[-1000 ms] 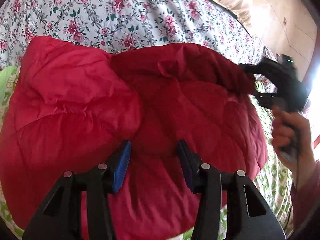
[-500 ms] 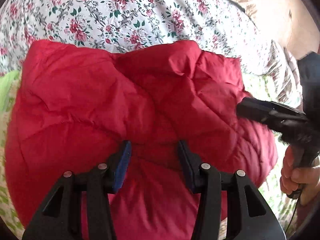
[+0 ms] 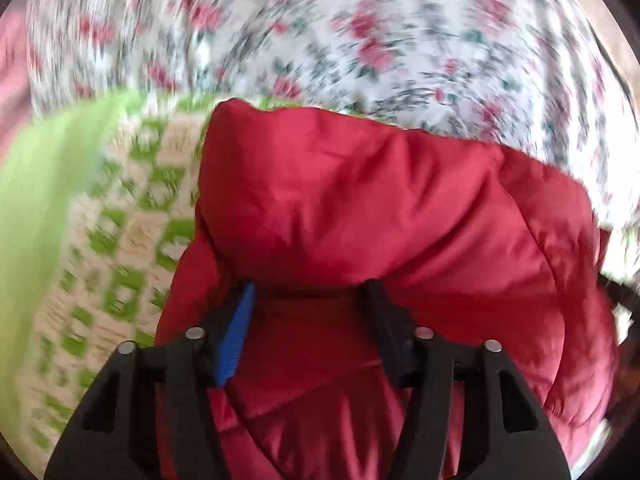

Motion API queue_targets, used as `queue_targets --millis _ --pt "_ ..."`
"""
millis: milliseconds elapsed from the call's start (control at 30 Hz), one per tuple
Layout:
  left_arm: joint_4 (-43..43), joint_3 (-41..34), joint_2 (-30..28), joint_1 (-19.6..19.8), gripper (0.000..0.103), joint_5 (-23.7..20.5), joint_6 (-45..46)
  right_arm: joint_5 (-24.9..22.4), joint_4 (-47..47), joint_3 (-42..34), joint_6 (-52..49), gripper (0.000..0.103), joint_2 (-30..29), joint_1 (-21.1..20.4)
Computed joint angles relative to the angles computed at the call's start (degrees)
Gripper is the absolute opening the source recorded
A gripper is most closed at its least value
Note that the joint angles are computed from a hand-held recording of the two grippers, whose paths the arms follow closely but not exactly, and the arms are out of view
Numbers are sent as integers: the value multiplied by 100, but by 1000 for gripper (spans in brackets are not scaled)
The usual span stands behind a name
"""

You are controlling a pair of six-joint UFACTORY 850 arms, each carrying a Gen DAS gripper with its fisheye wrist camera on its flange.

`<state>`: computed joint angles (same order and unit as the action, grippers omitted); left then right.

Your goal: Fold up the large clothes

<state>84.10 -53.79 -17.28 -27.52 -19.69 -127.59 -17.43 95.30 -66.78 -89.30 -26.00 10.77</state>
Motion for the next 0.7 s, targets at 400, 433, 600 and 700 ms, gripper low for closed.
queue_targets --millis 400,433,600,700 --pt "590 459 522 -398 61 -435 -573 197 366 -28 -341 65 -100 23" --pt "693 550 611 -468 61 -488 -713 149 359 39 -361 65 -44 -31" --pt "952 932 973 -643 62 -538 -1139 169 614 282 -609 66 223 -49" --pt "868 1016 1098 -700 62 -534 -1072 149 738 411 -728 65 384 -78"
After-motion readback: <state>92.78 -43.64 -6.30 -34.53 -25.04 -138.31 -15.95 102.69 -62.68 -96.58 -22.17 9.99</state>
